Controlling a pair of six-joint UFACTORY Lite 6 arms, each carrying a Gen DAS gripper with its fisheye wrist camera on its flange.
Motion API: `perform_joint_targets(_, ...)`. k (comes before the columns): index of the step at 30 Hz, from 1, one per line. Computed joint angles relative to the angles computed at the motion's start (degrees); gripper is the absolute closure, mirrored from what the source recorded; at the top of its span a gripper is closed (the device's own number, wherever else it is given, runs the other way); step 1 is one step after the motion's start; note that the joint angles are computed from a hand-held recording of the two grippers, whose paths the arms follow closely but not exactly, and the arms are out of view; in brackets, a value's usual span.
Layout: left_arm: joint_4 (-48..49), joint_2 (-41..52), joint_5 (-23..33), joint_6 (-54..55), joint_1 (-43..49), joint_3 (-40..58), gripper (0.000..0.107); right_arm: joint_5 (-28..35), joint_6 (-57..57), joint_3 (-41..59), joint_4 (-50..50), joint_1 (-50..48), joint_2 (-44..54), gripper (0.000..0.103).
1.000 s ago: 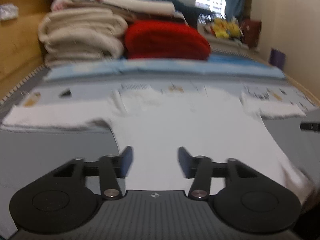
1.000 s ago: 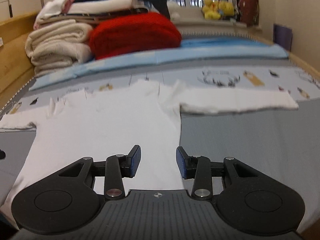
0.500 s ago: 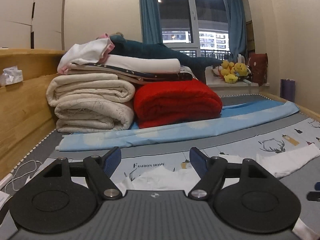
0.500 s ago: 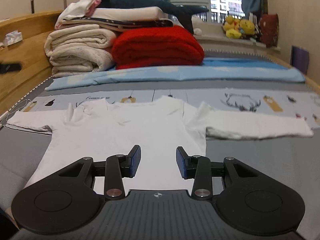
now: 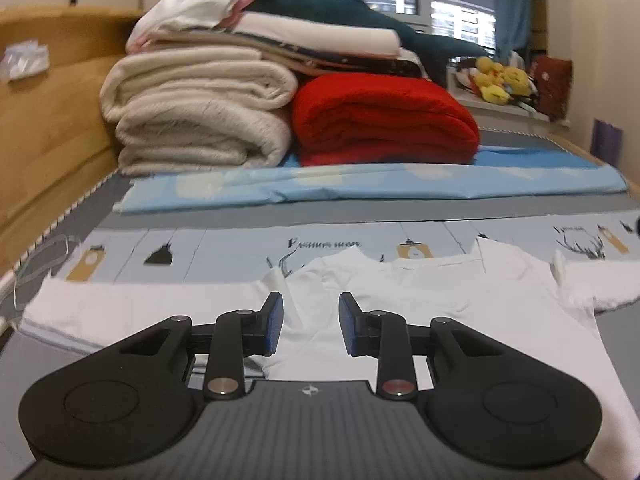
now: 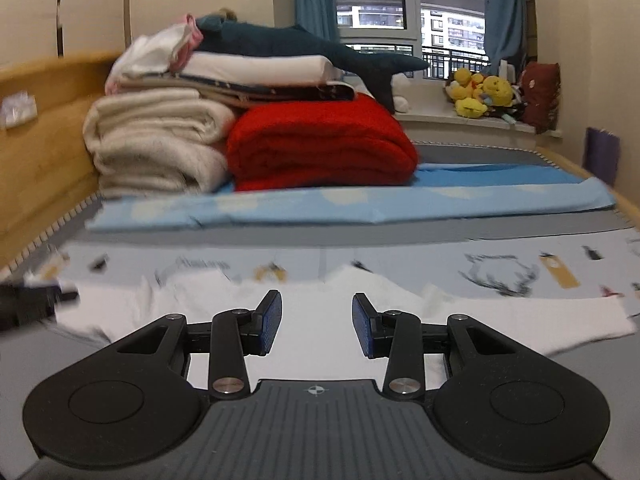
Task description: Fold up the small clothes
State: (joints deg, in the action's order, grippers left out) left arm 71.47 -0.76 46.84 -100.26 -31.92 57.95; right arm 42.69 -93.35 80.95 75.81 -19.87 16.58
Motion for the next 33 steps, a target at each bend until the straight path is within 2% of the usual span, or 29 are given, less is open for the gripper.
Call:
perform_joint_targets(4,-1.59,-1.86,-1.81,-1.24,2.76,-3.51,0.073,-1.93,-4.8,-0.88,6.85,4.49,2.38,0.064)
perform_joint_targets(6,-3.41,-1.73,-2.73,0.21,3.97,-4.41,0.073,-2.69,-7.07,-2.7,8.35,5.66,3.21,0.076)
perform_joint_targets(9,-4.18,-1.97,-5.16,1.79,6.65,-5.39,0.073,-3.5,-1.4,-1.29,3.37,7.59,5.45,0.081)
perform_joint_targets(12,-1.43,-2.89,-7.09,0.95,10.0,-7.03,0.073,-3.71,-6.83,-2.66,7.11,8.53,5.42,0.082)
perform_joint_targets(14,0.68,-2.59,-9.11,-1.03,13.09,-8.57,0.072,-5.28,-14.31,-3.9,12.43,9.35,5.89,0.082)
perform_joint_targets(16,3.3,-1.36,-12.28,-3.39,17.36,-10.16,0.072,-8.24,-15.87,-2.33,13.79,10.45,8.08,0.082)
perform_joint_targets(17,2.29,0.59,-13.56,-2.03,19.94,-9.53,0.072,-9.85,-13.05,-0.1,11.94,11.21,9.91,0.082)
perform_joint_targets(20,4.46,2.9,-18.66,-3.06,28.7,-8.74,0.072,-7.7,-2.52,7.75,5.39,10.9,15.09,0.082)
perform_joint_targets(23,6.5,5.57,-21.89,-4.39,38.06,-6.98,0.068,-7.84,-1.92,11.49,4.25,11.79,17.97,0.082)
perform_joint_targets(25,8.14,6.99,-25.43,-7.04,45.3,-6.09,0.062,-8.05,0.34,14.71,2.04,12.45,20.63,0.082)
perform_joint_targets(27,7.82,8.7,-29.2,-8.02,52.24,-4.81,0.061,-9.09,3.69,18.11,-0.7,13.51,23.69,0.082)
perform_joint_targets(30,11.86,12.08,-34.5,-13.38,62.48,-2.62,0.06,-9.41,11.94,23.77,-6.95,14.97,28.35,0.082)
perform_joint_targets(33,17.45,16.44,-38.31,-19.96,70.25,1.08,0.055,-8.63,14.36,25.8,-9.29,15.56,30.26,0.082)
